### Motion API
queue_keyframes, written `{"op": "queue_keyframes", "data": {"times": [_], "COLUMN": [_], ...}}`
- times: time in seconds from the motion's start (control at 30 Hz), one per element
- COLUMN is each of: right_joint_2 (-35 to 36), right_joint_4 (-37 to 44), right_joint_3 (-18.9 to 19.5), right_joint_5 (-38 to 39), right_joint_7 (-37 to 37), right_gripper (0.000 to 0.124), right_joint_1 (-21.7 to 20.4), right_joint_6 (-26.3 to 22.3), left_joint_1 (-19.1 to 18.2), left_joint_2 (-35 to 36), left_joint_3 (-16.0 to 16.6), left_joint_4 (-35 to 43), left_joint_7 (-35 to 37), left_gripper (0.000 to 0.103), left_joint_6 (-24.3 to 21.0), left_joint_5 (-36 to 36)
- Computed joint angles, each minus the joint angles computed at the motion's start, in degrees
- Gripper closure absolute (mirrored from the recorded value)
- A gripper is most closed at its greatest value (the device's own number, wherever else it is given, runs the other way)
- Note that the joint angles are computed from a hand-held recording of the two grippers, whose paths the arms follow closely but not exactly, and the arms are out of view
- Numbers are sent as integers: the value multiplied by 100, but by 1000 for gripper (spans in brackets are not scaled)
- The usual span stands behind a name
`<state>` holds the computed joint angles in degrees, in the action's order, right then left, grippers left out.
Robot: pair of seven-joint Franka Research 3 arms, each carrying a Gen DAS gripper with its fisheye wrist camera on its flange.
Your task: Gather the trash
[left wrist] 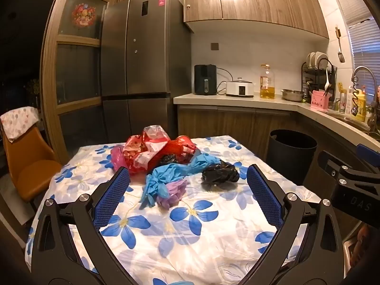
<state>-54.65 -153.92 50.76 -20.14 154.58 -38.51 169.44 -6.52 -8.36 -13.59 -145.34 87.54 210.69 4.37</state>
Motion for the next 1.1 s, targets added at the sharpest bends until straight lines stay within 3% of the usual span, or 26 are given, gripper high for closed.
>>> {"op": "queue_keyframes", "data": {"times": [0.1, 0.13, 0.2, 0.57, 1.1], "right_joint_2": [-6, 3, 21, -48, -74], "right_joint_4": [3, 12, 33, -30, -54], "right_joint_3": [19, 25, 43, 43, 12], "right_joint_5": [1, 0, -3, 55, 94], "right_joint_7": [21, 20, 20, 46, 1], "right_gripper": [26, 26, 26, 26, 26], "right_joint_1": [-21, -26, -40, -42, -6], "right_joint_6": [20, 17, 14, 72, 72], "left_joint_1": [42, -9, -114, 10, 39], "left_joint_2": [14, -10, -23, -13, 27], "left_joint_3": [-166, -161, 195, 220, 195], "left_joint_4": [4, -15, 5, 42, 29], "left_joint_7": [321, 356, -299, -661, -664], "left_gripper": [6, 6, 6, 6, 6], "left_joint_6": [30, 25, 49, 13, 59], "left_joint_5": [-408, -296, 248, 635, 649]}}
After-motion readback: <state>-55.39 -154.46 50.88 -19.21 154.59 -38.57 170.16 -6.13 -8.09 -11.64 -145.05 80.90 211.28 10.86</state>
